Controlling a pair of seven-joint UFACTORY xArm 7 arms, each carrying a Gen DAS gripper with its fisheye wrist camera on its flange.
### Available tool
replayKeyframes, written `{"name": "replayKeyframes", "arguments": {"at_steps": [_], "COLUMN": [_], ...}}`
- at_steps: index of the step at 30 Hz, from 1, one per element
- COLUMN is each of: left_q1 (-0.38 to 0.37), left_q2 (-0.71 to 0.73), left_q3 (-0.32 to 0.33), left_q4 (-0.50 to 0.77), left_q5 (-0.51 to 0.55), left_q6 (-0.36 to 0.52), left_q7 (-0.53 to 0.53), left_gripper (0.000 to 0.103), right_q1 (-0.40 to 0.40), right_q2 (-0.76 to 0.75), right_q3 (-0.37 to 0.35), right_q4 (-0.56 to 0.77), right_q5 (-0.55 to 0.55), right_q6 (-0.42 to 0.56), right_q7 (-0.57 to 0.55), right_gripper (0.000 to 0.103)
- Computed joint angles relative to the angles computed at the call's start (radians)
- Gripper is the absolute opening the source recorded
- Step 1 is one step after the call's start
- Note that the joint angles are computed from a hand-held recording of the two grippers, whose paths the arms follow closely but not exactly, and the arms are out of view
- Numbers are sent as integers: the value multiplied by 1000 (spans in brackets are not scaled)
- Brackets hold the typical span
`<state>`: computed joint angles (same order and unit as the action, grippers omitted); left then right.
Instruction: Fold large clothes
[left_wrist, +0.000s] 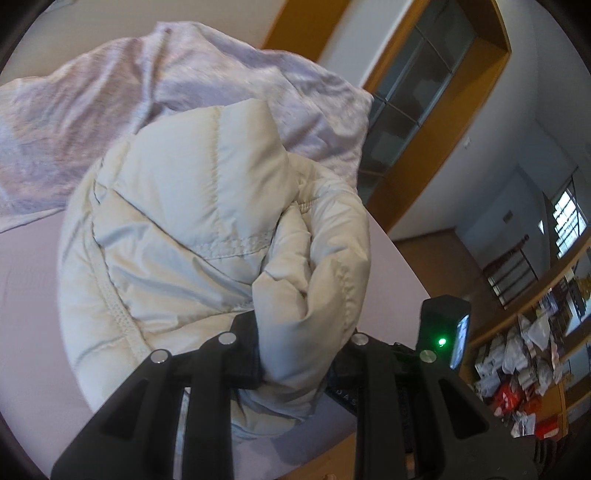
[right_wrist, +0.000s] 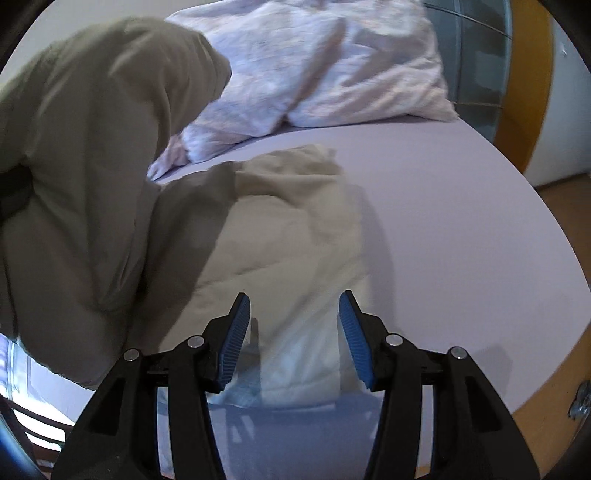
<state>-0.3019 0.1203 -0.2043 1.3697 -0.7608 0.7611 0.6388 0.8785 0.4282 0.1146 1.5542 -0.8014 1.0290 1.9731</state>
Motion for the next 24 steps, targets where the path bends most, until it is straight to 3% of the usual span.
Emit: {"name": "replayKeyframes", "arguments": {"at_steps": [10, 19, 24], "left_q1": [-49, -88, -90], "left_q2": [92, 131, 109], "left_q3": [-42, -69, -72], "left_q4": [45, 44, 23], "left_q5": [64, 132, 149], "left_q6": [16, -5, -10], "left_q7": [-70, -112, -114], "left_gripper": [24, 25, 38], "right_q1": [-34, -76, -101], "right_q2": [-149, -216, -248], "right_q3": [59, 107, 121], "right_q4": [-232, -331, -382], "right_q5": [20, 33, 37], "right_q6": [18, 15, -5], "right_q7": [168, 229, 254], "right_gripper": [53, 53, 53]}}
